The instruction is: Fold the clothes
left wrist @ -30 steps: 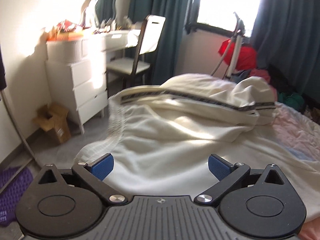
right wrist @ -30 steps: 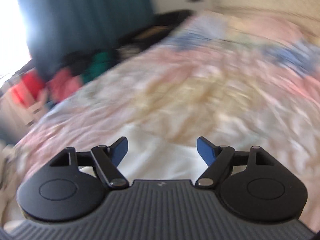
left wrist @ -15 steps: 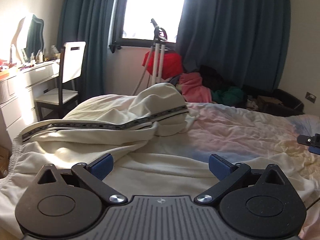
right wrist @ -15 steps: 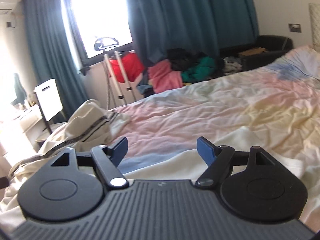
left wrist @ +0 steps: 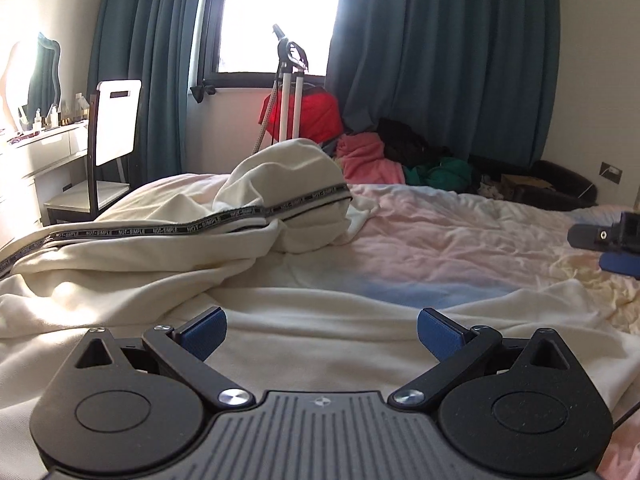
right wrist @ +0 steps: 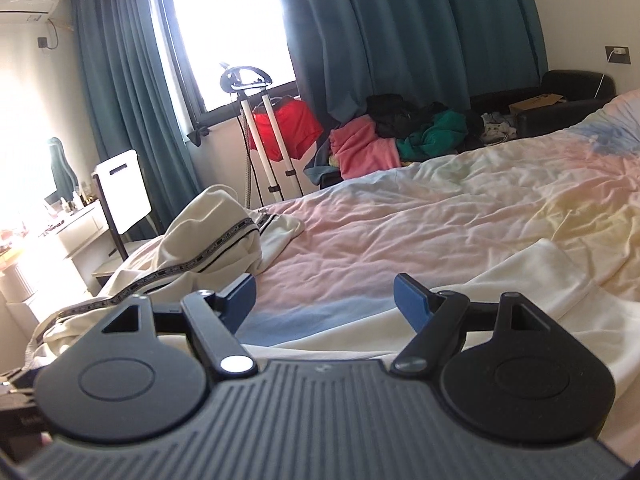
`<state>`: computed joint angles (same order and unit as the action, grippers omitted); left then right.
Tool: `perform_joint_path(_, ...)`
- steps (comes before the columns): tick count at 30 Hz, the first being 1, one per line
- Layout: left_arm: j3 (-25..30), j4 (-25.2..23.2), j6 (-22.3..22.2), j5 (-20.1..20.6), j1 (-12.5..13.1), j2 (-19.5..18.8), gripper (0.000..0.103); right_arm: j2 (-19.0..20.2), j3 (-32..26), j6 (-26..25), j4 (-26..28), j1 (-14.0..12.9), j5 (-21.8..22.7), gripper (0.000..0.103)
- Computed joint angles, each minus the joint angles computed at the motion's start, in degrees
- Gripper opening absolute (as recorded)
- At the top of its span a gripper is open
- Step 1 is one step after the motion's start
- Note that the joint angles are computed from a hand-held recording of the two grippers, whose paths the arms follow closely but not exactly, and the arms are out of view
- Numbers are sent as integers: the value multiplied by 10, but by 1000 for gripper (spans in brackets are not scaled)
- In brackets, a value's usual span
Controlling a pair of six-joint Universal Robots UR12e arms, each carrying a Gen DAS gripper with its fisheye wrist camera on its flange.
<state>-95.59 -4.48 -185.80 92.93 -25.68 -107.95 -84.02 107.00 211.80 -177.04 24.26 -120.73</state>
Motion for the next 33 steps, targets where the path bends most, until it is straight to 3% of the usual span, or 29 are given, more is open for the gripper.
perform_joint_path(6, -2, -1, -6, -5, -1, -1, 102, 6, 0, 7, 2, -3, 17, 74)
perform_joint_path(9, -7, 20, 5, 7, -6, 2, 102, 7, 0, 25, 12, -9, 41, 57)
perform_joint_path(11, -11, 31, 9, 13, -8, 5, 102, 10, -1, 35, 21, -11, 55, 35)
perform_joint_path(12, -13, 35, 8, 14, -9, 8, 102, 11, -3, 42, 30, -13, 66, 33)
perform_joint_path(18, -25, 63, -7, 25, -4, 17, 102, 37, -44, 95, 77, -45, 185, 34)
perform_joint_path(21, -27, 67, -25, 24, 3, 17, 103, 76, -75, 133, 53, -66, 231, 35)
perform_joint_path(26, -21, 45, -59, 17, 19, 10, 103, 159, -149, 199, 31, -92, 273, 36)
perform_joint_path(30, -17, 52, -65, 20, 28, -7, 103, 230, -219, 212, 10, -104, 272, 42)
perform_joint_path(33, -8, 59, -105, -14, 39, -25, 103, 272, -264, 228, 8, -112, 260, 42)
